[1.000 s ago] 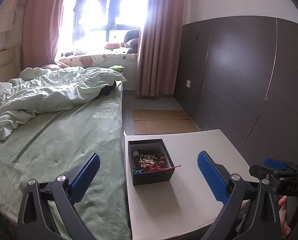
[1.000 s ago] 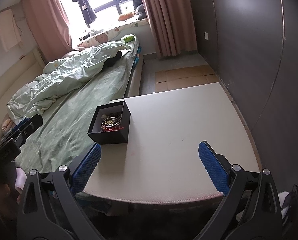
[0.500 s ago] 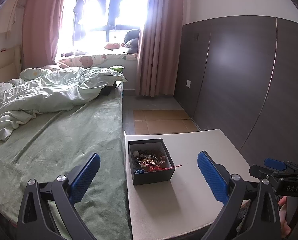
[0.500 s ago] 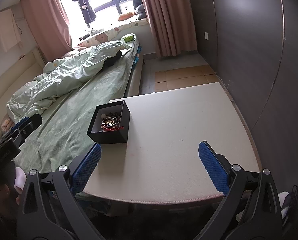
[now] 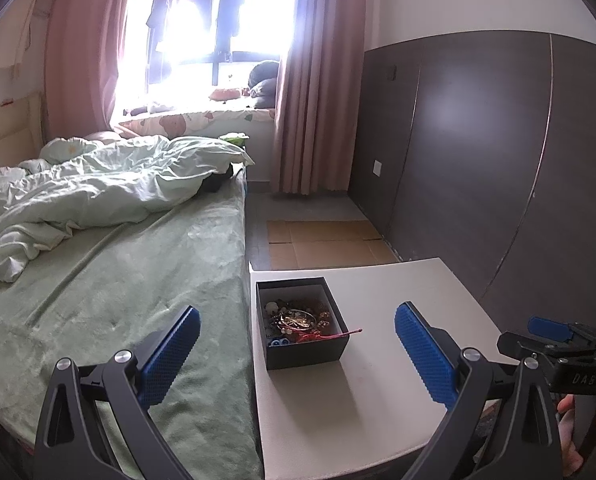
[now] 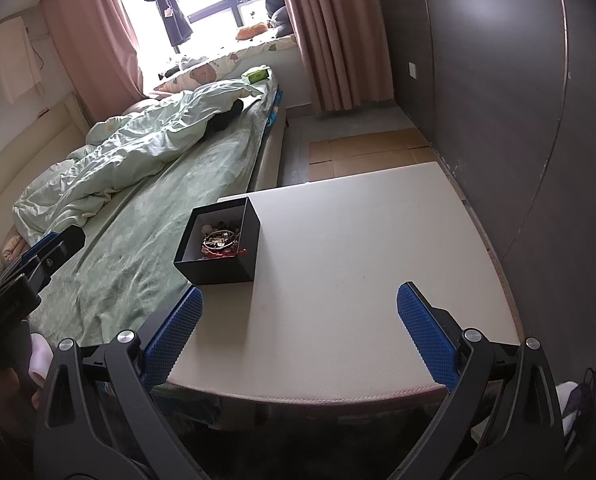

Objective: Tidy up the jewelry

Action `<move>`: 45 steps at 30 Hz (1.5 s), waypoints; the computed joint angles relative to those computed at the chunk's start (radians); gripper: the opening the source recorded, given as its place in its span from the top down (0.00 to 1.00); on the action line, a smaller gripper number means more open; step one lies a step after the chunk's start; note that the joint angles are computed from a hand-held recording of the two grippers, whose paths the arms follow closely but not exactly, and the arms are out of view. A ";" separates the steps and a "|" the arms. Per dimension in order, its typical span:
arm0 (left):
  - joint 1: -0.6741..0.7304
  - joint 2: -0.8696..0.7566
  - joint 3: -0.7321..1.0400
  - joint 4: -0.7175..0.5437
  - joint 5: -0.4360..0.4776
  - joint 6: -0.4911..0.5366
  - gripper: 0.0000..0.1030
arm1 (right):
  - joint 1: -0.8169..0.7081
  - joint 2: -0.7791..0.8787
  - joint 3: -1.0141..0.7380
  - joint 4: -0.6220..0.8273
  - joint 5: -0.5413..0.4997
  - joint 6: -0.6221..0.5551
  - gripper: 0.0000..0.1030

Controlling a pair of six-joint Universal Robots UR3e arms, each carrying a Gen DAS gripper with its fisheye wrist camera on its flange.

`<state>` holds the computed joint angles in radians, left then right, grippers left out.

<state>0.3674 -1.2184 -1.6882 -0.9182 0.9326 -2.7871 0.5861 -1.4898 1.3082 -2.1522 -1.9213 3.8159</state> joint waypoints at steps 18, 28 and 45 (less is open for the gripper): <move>-0.022 -0.056 0.048 -0.028 0.016 -0.011 0.08 | 0.000 0.007 0.003 -0.010 0.008 0.002 0.06; -0.032 -0.125 0.085 0.000 0.018 -0.032 0.08 | -0.033 0.061 -0.053 0.000 0.040 -0.012 0.06; -0.102 -0.269 0.185 0.043 0.076 -0.083 0.08 | -0.102 0.146 -0.147 0.028 0.105 -0.048 0.06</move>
<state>0.2651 -1.4870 -1.5033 -0.8755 1.0084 -2.8704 0.4840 -1.3440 1.1610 -2.1242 -1.8165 3.7684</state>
